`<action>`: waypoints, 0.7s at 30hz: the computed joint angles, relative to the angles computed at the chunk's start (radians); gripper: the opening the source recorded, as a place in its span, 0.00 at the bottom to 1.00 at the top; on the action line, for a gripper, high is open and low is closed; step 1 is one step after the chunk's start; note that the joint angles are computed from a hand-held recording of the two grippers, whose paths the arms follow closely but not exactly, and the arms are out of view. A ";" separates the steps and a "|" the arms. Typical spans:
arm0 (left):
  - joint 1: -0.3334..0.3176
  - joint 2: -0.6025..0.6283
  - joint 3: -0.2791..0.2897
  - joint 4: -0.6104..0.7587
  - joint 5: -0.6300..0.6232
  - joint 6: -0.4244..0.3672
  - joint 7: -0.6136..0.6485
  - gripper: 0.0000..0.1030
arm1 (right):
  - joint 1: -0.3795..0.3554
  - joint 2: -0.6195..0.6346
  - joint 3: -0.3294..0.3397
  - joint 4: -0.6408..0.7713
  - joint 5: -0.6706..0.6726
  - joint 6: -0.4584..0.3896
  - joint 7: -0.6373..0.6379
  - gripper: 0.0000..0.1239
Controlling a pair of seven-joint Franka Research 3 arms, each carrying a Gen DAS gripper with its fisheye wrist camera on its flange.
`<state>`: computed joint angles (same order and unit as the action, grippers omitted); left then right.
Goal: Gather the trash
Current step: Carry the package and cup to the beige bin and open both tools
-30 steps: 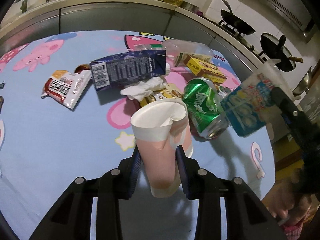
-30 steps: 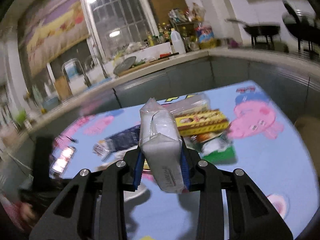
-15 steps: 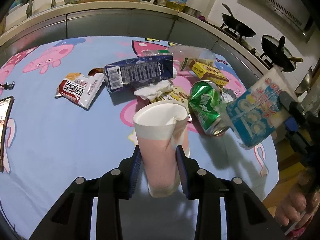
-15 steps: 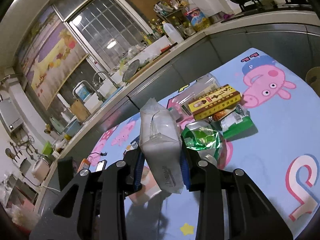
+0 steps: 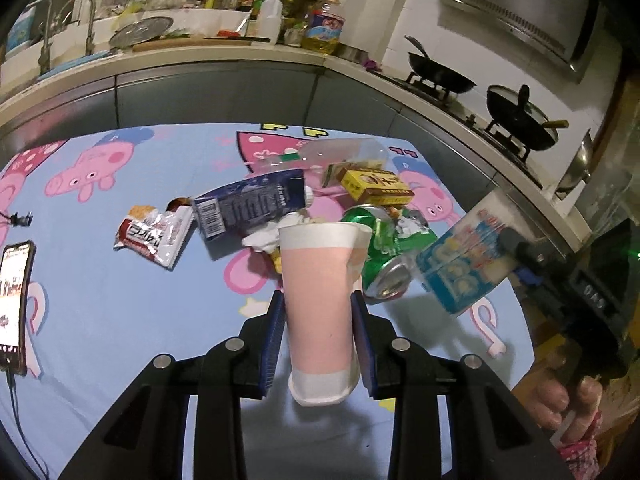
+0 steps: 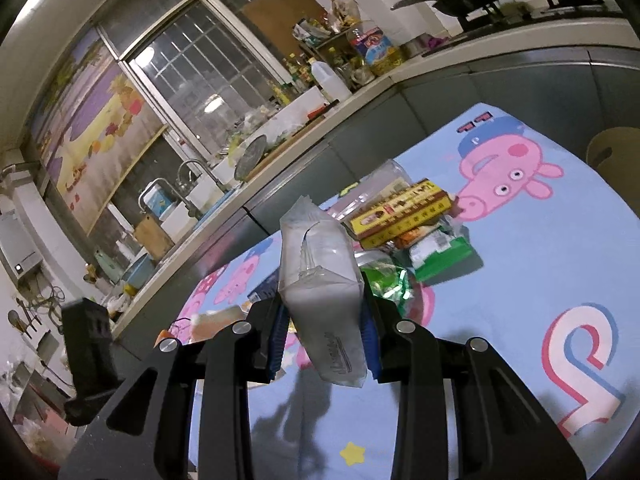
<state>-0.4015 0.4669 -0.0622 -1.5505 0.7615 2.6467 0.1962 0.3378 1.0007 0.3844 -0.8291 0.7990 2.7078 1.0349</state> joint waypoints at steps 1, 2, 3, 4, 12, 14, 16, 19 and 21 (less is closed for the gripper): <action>0.004 0.010 -0.007 0.012 -0.010 -0.001 0.017 0.32 | 0.000 0.001 -0.004 -0.001 -0.002 -0.001 0.006 0.25; 0.007 0.023 -0.015 0.028 -0.024 -0.007 0.038 0.32 | -0.003 0.004 -0.008 -0.005 -0.002 -0.004 0.015 0.25; 0.012 0.043 -0.027 0.054 -0.047 -0.018 0.072 0.32 | -0.008 0.005 -0.007 -0.012 0.000 -0.009 0.023 0.25; 0.011 0.056 -0.031 0.068 -0.062 -0.023 0.092 0.32 | -0.013 0.006 -0.006 -0.021 0.004 -0.014 0.029 0.25; -0.012 0.163 -0.050 0.195 -0.176 -0.068 0.268 0.32 | 0.002 -0.084 -0.067 -0.193 -0.054 0.013 0.021 0.25; -0.013 0.180 -0.054 0.209 -0.207 -0.080 0.296 0.35 | 0.014 -0.085 -0.082 -0.198 -0.092 0.007 0.032 0.26; -0.019 0.195 -0.048 0.222 -0.231 -0.098 0.302 0.36 | 0.020 -0.083 -0.084 -0.200 -0.118 0.005 0.032 0.26; -0.028 0.200 -0.035 0.224 -0.242 -0.107 0.295 0.37 | 0.024 -0.072 -0.092 -0.187 -0.147 -0.019 0.056 0.28; -0.028 0.195 -0.032 0.215 -0.246 -0.096 0.290 0.37 | 0.032 -0.054 -0.101 -0.160 -0.166 -0.040 0.088 0.28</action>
